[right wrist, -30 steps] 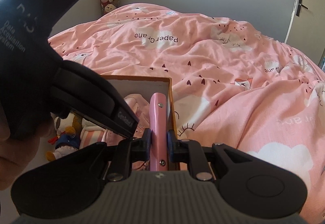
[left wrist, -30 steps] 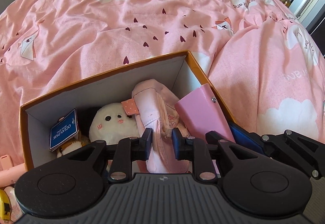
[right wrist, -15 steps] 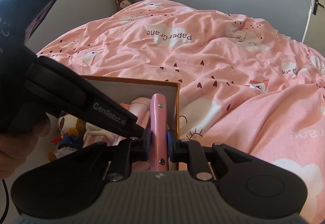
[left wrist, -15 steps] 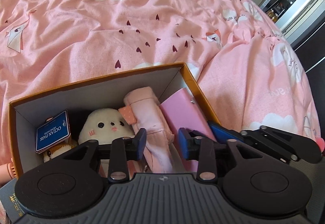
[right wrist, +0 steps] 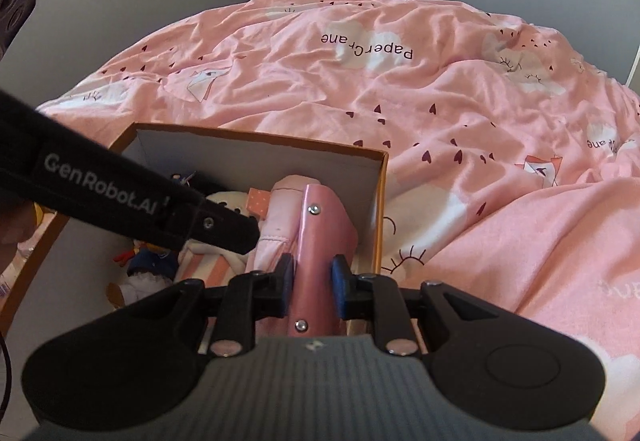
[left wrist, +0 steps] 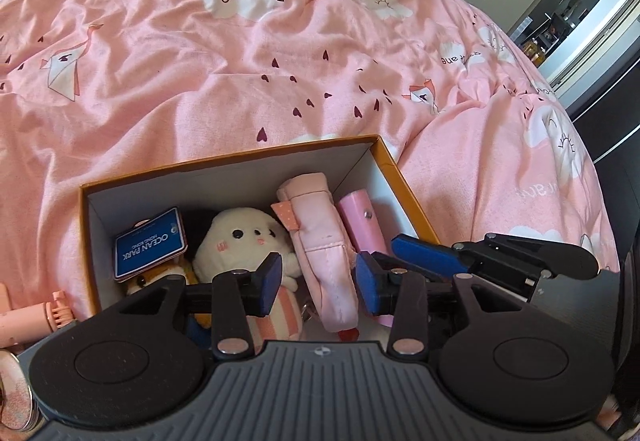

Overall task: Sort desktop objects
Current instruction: 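Lower the pink cap and pink case into the box and release both, then withdraw both grippers from the box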

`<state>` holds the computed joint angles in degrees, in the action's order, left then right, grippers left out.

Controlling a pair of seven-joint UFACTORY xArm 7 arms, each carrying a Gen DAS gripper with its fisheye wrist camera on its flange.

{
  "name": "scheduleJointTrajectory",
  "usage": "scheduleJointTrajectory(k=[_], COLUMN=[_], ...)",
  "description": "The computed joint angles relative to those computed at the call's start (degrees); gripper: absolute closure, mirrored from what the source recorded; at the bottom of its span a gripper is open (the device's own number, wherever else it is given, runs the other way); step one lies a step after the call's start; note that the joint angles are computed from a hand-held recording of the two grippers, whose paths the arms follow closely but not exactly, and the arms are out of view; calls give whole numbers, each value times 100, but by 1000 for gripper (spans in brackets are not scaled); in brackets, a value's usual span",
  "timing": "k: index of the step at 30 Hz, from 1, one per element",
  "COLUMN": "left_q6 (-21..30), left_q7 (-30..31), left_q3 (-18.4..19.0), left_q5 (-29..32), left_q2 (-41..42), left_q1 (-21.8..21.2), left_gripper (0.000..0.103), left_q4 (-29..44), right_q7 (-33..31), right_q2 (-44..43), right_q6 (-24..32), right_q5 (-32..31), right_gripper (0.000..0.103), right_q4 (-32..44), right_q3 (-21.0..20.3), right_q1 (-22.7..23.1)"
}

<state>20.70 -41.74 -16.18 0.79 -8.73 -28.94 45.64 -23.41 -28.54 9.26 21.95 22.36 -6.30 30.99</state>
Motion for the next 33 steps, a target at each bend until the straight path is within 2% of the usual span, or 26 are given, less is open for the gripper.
scheduleJointTrajectory(k=[2, 4, 8, 11, 13, 15, 18, 21, 26, 29, 32, 33], left_q6=[13, 47, 57, 163, 233, 245, 228, 266, 355, 380, 340, 319], left_q7=[2, -2, 61, -2, -98, -137, -251, -350, -471, -529, -545, -560], left_q3=[-3, -13, -31, -110, -172, -196, -271, -334, -394, -409, -359, -343], left_q5=[-1, -13, -54, -12, 37, 27, 48, 70, 49, 28, -54, -86], left_q2=[-108, -212, -482, -687, -839, -1017, -1319, -1648, -2064, -2225, -2403, -2455], left_q1=[-8, -17, -60, -50, -37, -63, -74, -88, -117, -146, -210, -221], left_gripper=[57, 57, 57, 57, 58, 59, 58, 58, 58, 59, 59, 59], left_q4=[-61, -112, -264, -353, -425, -534, -717, -911, -1199, -1341, -1521, -1578], right_q7=[-10, 46, 356, 613, 848, 1011, 1418, 1689, 2025, 2393, 2640, 2731], right_q2=[-126, -292, -800, -1260, -1415, -1462, -1336, -1135, -815, -639, -585, -584], right_q6=[139, 274, 604, 1076, 1495, 1617, 1491, 1388, 1471, 1308, 1078, 926], right_q5=[199, 264, 161, 34, -142, -408, -1061, -1670, -2361, -2703, -2785, -2825], right_gripper=[82, 82, 82, 82, 82, 82, 82, 82, 84, 93, 94, 100], right_q4=[6, -50, -273, -422, -426, -452, -463, -430, -271, -221, -239, -270], right_q3=[-203, -179, 123, 304, 527, 813, 1400, 1694, 1924, 2106, 2001, 1999], right_q1=[134, 76, -215, -327, -463, -594, -997, -1253, -1387, -1543, -1529, -1560])
